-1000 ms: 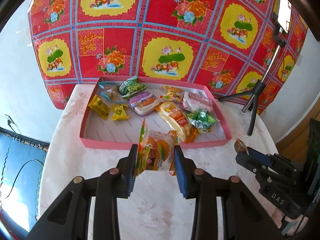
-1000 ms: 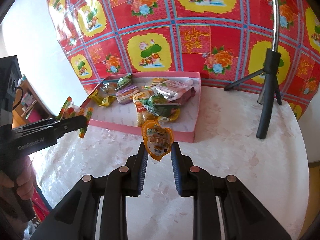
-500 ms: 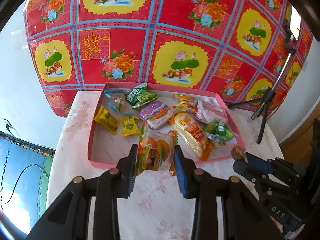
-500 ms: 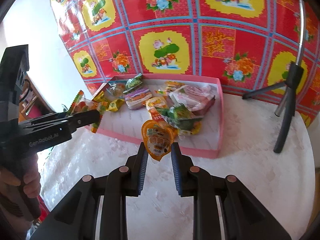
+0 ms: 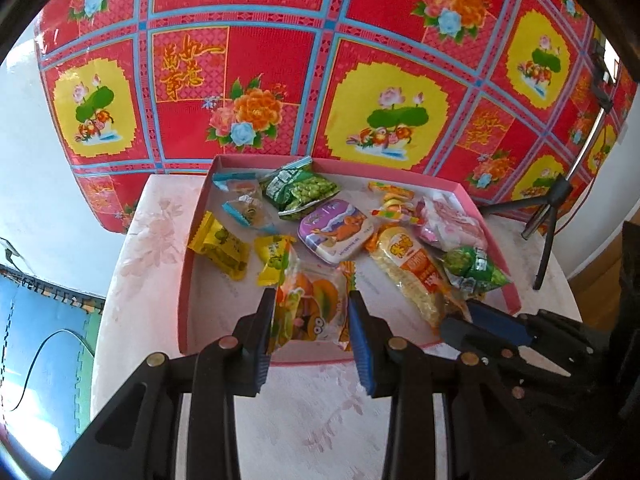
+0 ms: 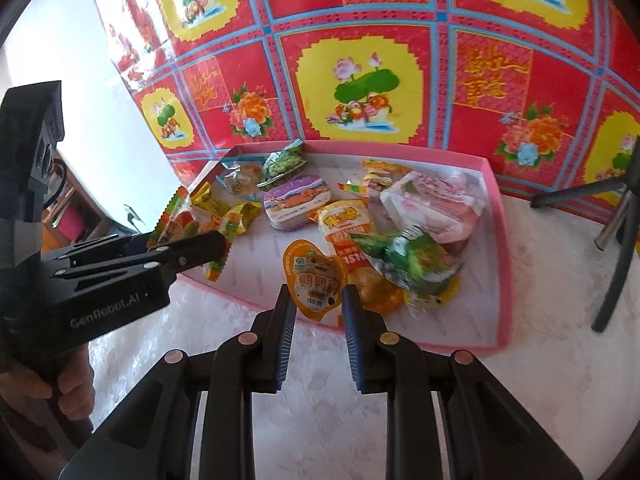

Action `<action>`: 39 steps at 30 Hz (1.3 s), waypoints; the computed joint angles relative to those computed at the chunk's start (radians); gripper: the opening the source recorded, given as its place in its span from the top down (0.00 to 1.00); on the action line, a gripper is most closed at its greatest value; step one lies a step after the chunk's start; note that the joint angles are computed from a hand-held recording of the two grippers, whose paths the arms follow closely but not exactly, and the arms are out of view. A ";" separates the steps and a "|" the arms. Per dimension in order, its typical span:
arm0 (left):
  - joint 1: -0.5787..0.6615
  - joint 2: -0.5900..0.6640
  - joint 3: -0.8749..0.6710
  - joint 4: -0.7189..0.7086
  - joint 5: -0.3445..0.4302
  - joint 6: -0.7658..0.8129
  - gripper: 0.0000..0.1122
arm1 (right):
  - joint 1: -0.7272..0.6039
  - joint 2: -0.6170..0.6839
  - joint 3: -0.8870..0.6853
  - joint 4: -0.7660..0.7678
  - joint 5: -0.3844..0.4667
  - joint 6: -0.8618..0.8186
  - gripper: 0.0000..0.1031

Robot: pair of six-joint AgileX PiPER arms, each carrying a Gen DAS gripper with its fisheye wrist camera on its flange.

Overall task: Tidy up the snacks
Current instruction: 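Carry the candy stick pack into the tray while the right tool carries the heart cookie, then open the left tool to drop the candy pack while the right tool releases the heart cookie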

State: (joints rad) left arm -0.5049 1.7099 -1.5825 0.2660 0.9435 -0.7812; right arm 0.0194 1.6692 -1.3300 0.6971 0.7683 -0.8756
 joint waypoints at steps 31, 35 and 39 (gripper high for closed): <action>0.025 0.074 -0.080 -0.037 0.044 0.049 0.61 | 0.050 0.064 -0.059 -0.008 -0.016 0.038 0.65; 0.019 0.066 -0.088 -0.035 0.057 0.034 0.59 | 0.030 0.048 -0.047 0.018 -0.006 0.024 0.58; 0.008 0.059 -0.095 -0.016 0.080 0.010 0.57 | 0.020 0.033 -0.035 0.033 -0.002 0.008 0.56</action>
